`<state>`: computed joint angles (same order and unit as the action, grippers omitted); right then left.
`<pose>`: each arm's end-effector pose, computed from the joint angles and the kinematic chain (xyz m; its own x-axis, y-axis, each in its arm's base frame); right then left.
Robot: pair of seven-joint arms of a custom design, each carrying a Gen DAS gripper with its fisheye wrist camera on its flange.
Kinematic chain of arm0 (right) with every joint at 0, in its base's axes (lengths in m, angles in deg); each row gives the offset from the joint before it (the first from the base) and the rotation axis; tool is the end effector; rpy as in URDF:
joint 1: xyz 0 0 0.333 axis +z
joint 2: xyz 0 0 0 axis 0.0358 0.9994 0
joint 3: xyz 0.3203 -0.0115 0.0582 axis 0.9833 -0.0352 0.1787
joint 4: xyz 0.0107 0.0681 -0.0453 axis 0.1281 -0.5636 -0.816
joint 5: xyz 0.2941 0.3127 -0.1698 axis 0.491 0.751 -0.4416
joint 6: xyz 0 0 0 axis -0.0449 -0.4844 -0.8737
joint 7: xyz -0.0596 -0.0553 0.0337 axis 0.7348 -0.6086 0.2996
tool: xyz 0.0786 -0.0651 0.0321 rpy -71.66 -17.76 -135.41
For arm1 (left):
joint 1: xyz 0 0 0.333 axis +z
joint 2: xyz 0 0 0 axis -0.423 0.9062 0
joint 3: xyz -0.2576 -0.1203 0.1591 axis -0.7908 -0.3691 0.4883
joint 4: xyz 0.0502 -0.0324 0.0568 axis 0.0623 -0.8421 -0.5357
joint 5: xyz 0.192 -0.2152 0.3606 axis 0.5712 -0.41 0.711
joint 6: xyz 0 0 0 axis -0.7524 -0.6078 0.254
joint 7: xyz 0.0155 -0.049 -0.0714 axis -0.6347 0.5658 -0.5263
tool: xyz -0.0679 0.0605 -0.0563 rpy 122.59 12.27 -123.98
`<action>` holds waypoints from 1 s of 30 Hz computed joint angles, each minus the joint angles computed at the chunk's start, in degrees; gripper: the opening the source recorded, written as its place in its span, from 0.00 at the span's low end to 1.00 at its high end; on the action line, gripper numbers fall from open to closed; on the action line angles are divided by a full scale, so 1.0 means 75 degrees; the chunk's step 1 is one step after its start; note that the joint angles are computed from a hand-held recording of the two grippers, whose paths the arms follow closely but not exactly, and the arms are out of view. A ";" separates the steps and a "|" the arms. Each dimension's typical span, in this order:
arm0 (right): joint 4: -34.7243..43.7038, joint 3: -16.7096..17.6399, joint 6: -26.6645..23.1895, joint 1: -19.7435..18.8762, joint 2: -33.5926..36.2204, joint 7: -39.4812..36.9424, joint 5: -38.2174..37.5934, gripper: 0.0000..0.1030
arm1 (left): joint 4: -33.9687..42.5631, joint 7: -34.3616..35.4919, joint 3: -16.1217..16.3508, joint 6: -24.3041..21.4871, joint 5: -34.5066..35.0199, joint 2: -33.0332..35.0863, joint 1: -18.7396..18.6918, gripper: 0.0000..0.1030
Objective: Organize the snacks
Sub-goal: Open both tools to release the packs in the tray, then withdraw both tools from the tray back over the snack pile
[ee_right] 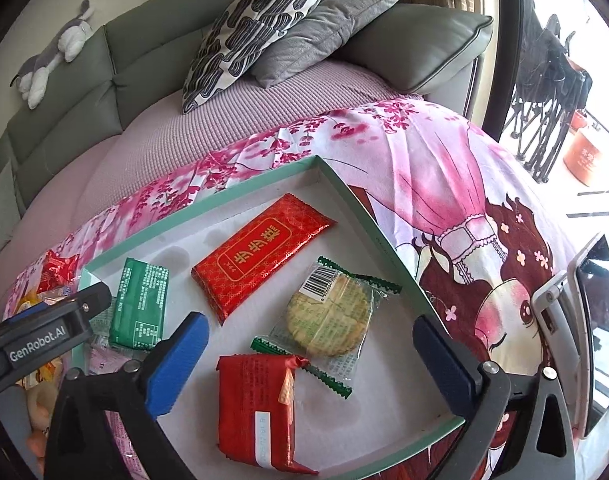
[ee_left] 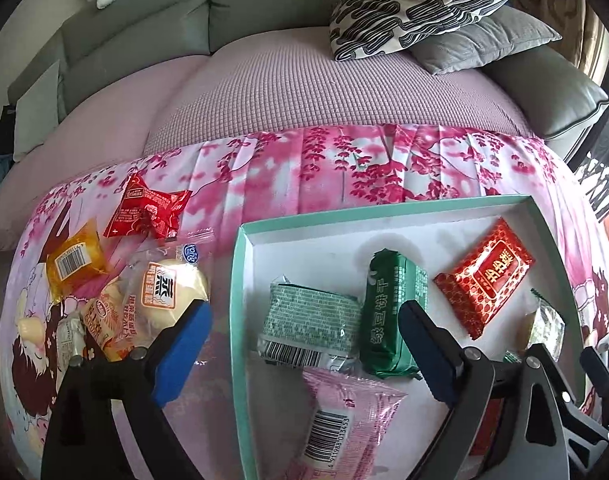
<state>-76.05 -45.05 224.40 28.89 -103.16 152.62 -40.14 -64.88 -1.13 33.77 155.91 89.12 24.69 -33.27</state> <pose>0.3947 0.3176 0.4448 -0.1130 -0.9859 -0.1232 -0.8068 0.1634 -0.5677 0.4343 -0.0951 0.4594 0.1725 -0.9831 -0.0619 -0.8602 -0.1197 -0.4958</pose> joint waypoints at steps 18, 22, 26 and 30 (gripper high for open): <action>0.0341 -0.0001 -0.0869 0.0345 0.0030 -0.0740 0.0458 1.00 | -0.0602 0.0517 0.0049 -0.0333 0.0367 -0.1093 0.0056 0.93; 0.0461 0.0037 -0.1012 0.0449 0.0007 -0.0850 0.0593 1.00 | -0.0843 0.0628 0.0163 -0.0465 0.0354 -0.1457 0.0130 0.93; 0.0666 0.0204 -0.1139 0.0513 0.0055 -0.0832 0.0460 1.00 | -0.1103 0.0707 0.0275 -0.0625 0.0357 -0.1882 0.0290 0.93; 0.0918 0.0275 -0.1102 0.0633 0.0295 -0.0891 0.0445 1.00 | -0.1360 0.0735 0.0345 -0.0839 0.0406 -0.2294 0.0521 0.93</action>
